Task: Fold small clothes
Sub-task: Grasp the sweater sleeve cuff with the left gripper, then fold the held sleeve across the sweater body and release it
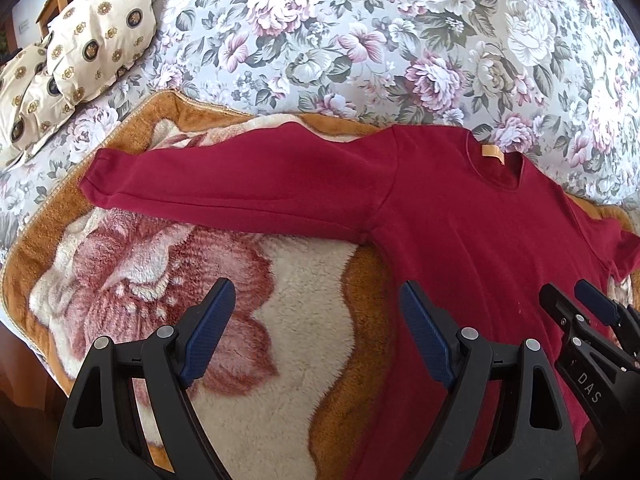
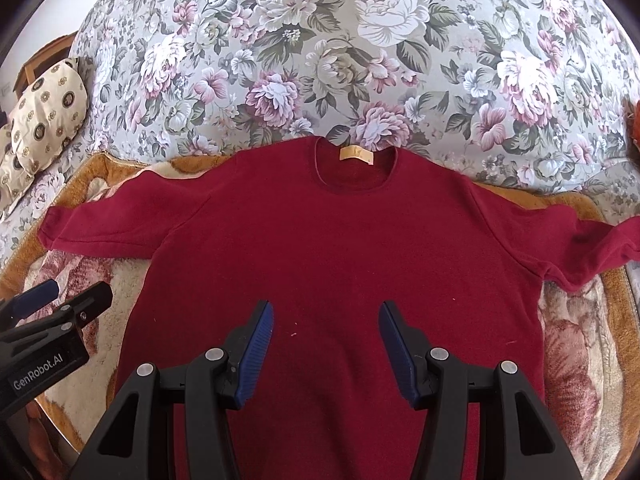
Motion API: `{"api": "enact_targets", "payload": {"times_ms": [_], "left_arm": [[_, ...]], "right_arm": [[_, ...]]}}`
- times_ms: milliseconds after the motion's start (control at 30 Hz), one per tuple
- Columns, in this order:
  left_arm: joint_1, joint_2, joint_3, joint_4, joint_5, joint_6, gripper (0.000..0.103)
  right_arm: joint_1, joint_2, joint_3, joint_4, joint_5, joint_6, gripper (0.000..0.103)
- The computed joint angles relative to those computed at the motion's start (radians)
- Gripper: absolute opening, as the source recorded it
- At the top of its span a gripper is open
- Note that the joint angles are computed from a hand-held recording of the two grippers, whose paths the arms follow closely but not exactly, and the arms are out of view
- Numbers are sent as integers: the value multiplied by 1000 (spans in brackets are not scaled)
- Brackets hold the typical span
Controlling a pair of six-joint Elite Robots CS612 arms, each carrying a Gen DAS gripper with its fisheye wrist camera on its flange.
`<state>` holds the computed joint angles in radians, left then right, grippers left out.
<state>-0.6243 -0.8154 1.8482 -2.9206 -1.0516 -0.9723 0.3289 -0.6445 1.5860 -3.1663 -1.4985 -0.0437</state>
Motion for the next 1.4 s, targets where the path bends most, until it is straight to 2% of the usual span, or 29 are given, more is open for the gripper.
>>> {"api": "enact_targets", "payload": {"times_ms": [167, 267, 500, 600, 733, 800, 867, 967, 1000, 1033, 1067, 1133, 1233, 1333, 1400], "left_arm": [[46, -7, 25, -18, -24, -28, 84], [85, -24, 60, -39, -27, -80, 84], [207, -43, 149, -148, -78, -278, 84], [259, -29, 167, -212, -102, -359, 84], [308, 14, 167, -290, -134, -472, 84], [326, 41, 157, -334, -159, -509, 84], [324, 51, 149, -342, -120, -527, 84], [329, 69, 125, -375, -111, -486, 83], [332, 76, 116, -390, -113, -456, 75], [337, 85, 109, -424, -134, -419, 46], [343, 86, 101, -415, -159, -393, 25], [345, 82, 93, -404, -167, -378, 12], [325, 72, 112, -541, -169, -328, 9], [282, 42, 110, -616, -167, -215, 6], [254, 29, 92, -663, -197, -134, 6]], "right_arm": [[14, 27, -49, 20, 17, -17, 53], [26, 47, -86, 31, 10, -39, 53], [32, 75, -146, 87, 28, -40, 53], [34, 82, -156, 97, 33, -52, 53], [35, 94, -170, 119, 35, -60, 53], [33, 96, -180, 150, 44, -68, 53], [33, 100, -186, 156, 42, -70, 53], [32, 102, -191, 161, 48, -70, 53], [31, 103, -191, 161, 49, -69, 53], [30, 102, -191, 160, 51, -67, 53], [29, 100, -190, 166, 55, -65, 53], [28, 96, -184, 161, 60, -64, 53], [21, 81, -168, 165, 76, -84, 53], [10, 68, -149, 137, 78, -60, 53], [-2, 57, -136, 124, 90, -30, 53]]}}
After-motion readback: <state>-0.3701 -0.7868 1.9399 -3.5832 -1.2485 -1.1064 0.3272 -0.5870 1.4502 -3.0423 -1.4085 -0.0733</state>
